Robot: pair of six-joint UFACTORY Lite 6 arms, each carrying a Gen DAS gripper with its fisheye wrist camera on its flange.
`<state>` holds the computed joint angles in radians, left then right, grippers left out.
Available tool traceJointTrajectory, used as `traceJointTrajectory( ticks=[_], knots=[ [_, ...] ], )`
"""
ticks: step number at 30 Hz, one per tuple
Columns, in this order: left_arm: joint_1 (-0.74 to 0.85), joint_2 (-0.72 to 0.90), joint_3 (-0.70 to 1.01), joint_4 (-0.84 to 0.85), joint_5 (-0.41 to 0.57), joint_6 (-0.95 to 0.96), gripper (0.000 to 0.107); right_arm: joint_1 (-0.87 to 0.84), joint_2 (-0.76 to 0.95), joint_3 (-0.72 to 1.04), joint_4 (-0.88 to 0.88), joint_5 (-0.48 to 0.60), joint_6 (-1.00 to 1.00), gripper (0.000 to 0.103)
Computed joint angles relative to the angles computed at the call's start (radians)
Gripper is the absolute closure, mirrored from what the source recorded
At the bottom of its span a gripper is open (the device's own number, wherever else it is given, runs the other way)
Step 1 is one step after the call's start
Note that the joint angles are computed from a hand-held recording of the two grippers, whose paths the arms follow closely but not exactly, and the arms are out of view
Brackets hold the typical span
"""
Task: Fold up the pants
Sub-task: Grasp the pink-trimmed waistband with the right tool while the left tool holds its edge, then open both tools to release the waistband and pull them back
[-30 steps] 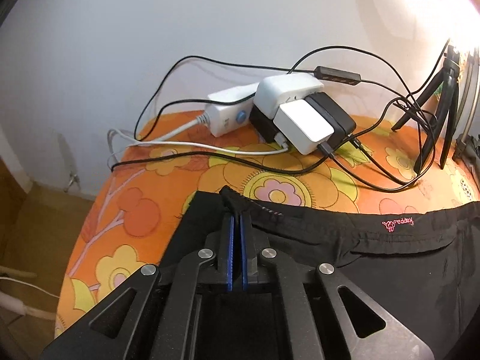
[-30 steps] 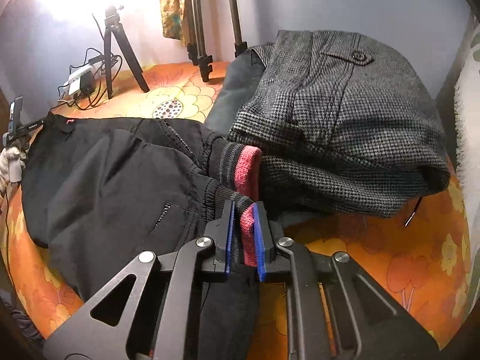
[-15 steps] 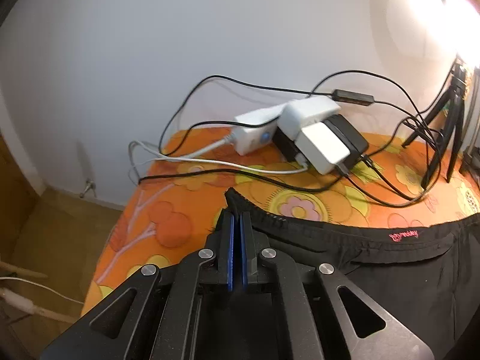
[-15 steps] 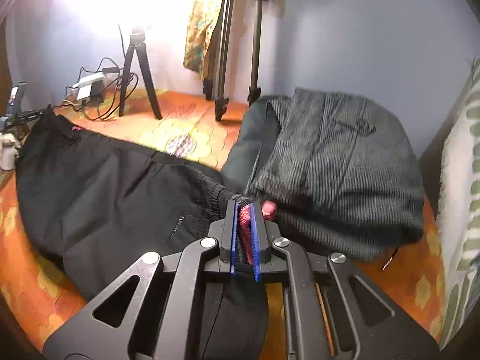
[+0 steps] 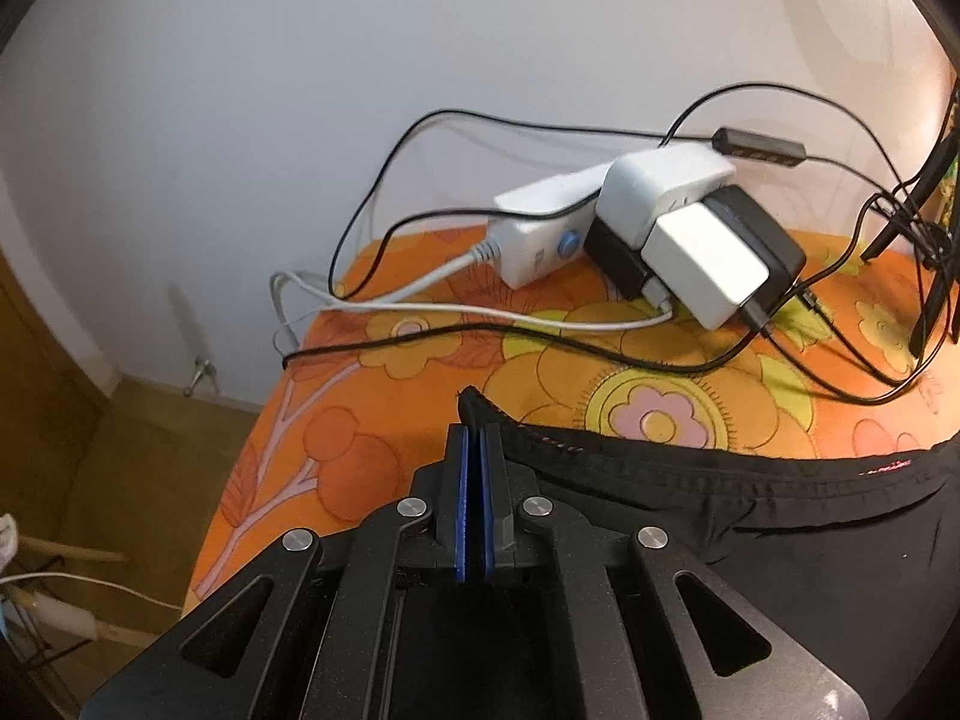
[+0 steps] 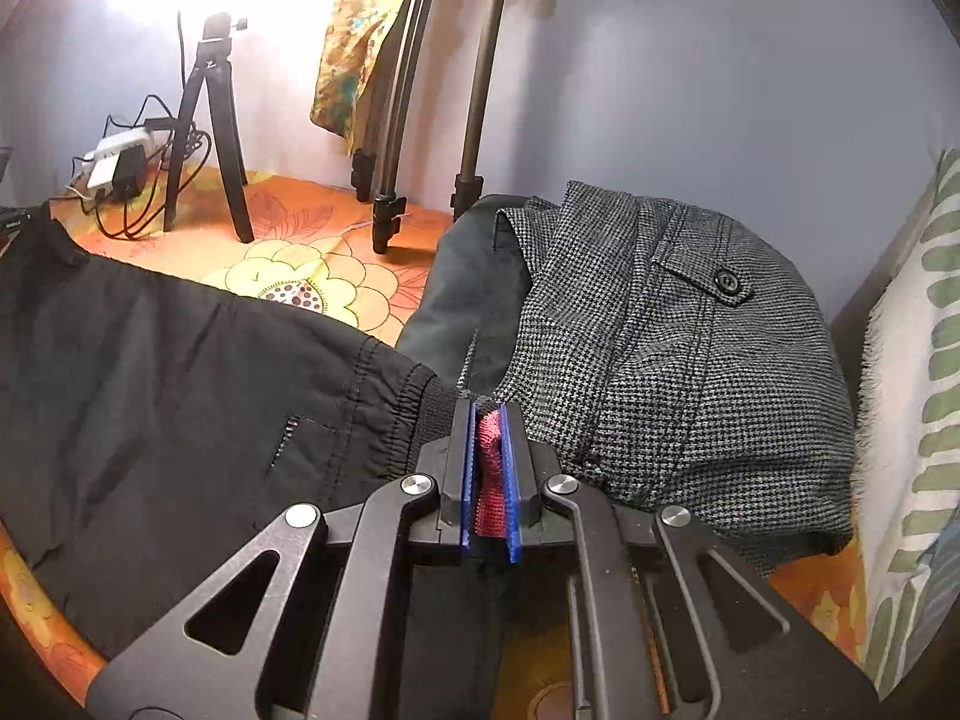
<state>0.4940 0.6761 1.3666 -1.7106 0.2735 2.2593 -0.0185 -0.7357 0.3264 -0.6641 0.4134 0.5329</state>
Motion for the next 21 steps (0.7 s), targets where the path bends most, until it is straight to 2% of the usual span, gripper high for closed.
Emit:
traceJointTrajectory(
  ticks=[3,4,6,8,10,11,12,14,19,21],
  knots=[
    [-0.011,-0.011,-0.004,-0.186,-0.060,0.156,0.100,0.057,0.009,-0.010,-0.145,0.036,0.158,0.095],
    [-0.009,-0.012,0.003,-0.185,-0.068,0.147,0.100,0.090,0.015,-0.014,-0.208,0.059,0.231,0.095],
    [0.017,-0.030,0.012,-0.079,-0.061,0.034,0.100,0.157,0.037,-0.014,-0.305,0.114,0.349,0.093],
    [0.043,-0.066,-0.004,-0.035,-0.052,0.008,0.100,0.163,0.029,-0.011,-0.304,0.125,0.355,0.090],
    [0.070,-0.116,-0.037,0.024,-0.034,-0.027,0.100,0.158,0.025,0.005,-0.257,0.131,0.306,0.073],
    [0.085,-0.144,-0.055,0.088,-0.011,-0.080,0.099,0.154,-0.001,0.007,-0.211,0.130,0.260,0.056],
    [0.103,-0.183,-0.083,0.157,0.019,-0.135,0.098,0.159,-0.035,0.001,-0.185,0.132,0.241,0.049],
    [0.135,-0.270,-0.159,0.231,0.083,-0.177,0.094,0.193,-0.093,0.006,-0.114,0.167,0.190,0.048],
    [0.209,-0.544,-0.424,0.366,0.244,-0.196,0.094,0.341,-0.260,0.039,0.097,0.305,0.062,0.048],
    [0.257,-0.655,-0.520,0.465,0.339,-0.246,0.094,0.436,-0.333,0.055,0.173,0.379,0.059,0.048]
  ],
)
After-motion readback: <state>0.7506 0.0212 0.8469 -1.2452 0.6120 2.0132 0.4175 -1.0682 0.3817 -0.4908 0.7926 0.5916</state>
